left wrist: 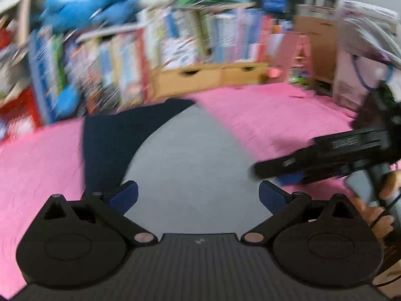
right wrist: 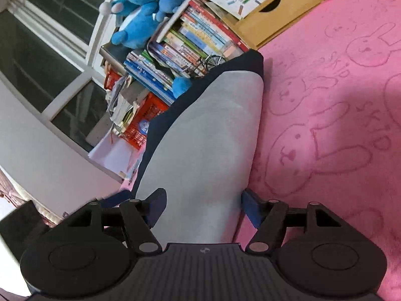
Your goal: Fold clothes
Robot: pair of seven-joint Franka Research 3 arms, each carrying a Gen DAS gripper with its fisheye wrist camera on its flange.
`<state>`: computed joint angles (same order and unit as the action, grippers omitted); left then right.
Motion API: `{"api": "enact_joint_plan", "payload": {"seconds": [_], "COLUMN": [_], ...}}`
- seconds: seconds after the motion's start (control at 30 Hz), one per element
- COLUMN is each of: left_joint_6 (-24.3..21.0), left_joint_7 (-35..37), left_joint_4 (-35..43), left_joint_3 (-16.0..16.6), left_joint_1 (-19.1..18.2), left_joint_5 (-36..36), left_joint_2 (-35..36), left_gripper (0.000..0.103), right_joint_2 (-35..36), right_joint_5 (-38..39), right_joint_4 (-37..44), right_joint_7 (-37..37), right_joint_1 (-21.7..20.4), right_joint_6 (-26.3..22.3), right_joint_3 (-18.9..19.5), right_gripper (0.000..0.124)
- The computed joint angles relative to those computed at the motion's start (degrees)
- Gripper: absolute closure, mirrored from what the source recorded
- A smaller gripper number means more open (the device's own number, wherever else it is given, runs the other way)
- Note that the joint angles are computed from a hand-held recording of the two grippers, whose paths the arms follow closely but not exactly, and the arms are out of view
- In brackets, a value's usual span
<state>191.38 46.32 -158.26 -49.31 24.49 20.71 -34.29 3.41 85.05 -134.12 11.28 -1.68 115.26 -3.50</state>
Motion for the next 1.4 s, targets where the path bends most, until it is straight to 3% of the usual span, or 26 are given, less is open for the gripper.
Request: {"api": "enact_joint_plan", "payload": {"seconds": [0.1,0.13,0.17,0.23,0.4,0.5,0.63,0.77,0.83,0.93,1.0,1.07,1.17,1.23,1.3,1.4], "left_joint_6": [-2.65,-0.75,0.81,1.36,3.93,5.32,5.95,6.32,6.71,7.31,7.71,8.11,8.72,9.81,11.65,13.93], "left_joint_7": [-0.02,-0.88,-1.39,-0.60,3.16,5.00,7.49,10.07,11.31,13.16,14.41,15.65,17.52,18.63,19.74,21.63], "left_joint_4": [2.74,2.11,1.27,0.20,-1.66,-2.79,-3.25,-3.50,-3.70,-3.97,-4.15,-4.31,-4.54,-5.17,-6.29,-8.32], "left_joint_3": [-7.78,-11.07,-12.36,-10.37,-6.01,-4.17,-2.55,-1.80,-1.78,-1.74,-1.68,-1.60,-1.42,-1.00,-0.16,0.56], "left_joint_1": [7.14,10.50,11.94,10.39,7.49,5.75,3.93,2.80,2.51,2.06,1.72,1.35,0.74,-0.04,-1.12,-2.41], "left_joint_5": [1.54,2.14,2.64,2.33,0.95,-0.68,-2.92,-5.35,-6.74,-8.82,-10.20,-11.58,-13.63,-14.98,-16.21,-18.44], "left_joint_2": [2.07,1.24,0.39,2.08,5.77,6.75,8.03,8.88,9.14,9.56,9.86,10.18,10.69,10.89,10.92,9.95], "left_gripper": [0.000,0.000,0.000,0.000,0.000,0.000,0.000,0.000,0.000,0.000,0.000,0.000,0.000,0.000,0.000,0.000], "right_joint_2": [0.55,0.65,0.76,1.09,7.91,12.97,18.48,22.65,25.57,27.76,24.87,19.31,10.94,7.46,6.05,7.97], "right_joint_5": [-0.10,-0.21,-0.33,-1.14,-2.97,-4.62,-5.71,-1.44,-0.80,-2.45,4.29,6.49,2.82,-3.04,-7.69,-12.89], "right_joint_4": [0.50,0.92,1.35,2.48,11.77,18.51,26.09,32.34,36.67,40.00,36.35,30.10,21.93,18.81,17.76,19.37], "right_joint_7": [0.09,0.59,1.09,2.96,18.06,25.94,29.75,27.48,28.01,31.10,21.57,10.47,-2.25,-6.81,-10.08,-8.33], "right_joint_1": [-0.15,0.16,0.49,1.31,2.58,2.30,1.79,2.23,3.15,3.54,-1.15,-2.78,-2.07,-0.13,3.59,11.28], "right_joint_6": [-0.40,0.64,1.67,4.40,7.47,8.17,10.11,18.85,25.20,32.57,27.88,21.50,13.93,8.99,9.60,20.77], "right_joint_3": [-0.01,0.28,0.56,1.13,2.76,4.07,6.46,9.20,10.06,10.96,14.15,14.13,12.41,11.70,11.95,12.97], "right_gripper": [0.058,0.058,0.058,0.064,0.085,0.089,0.089,0.093,0.109,0.109,0.107,0.107,0.106,0.106,0.107,0.107]}}
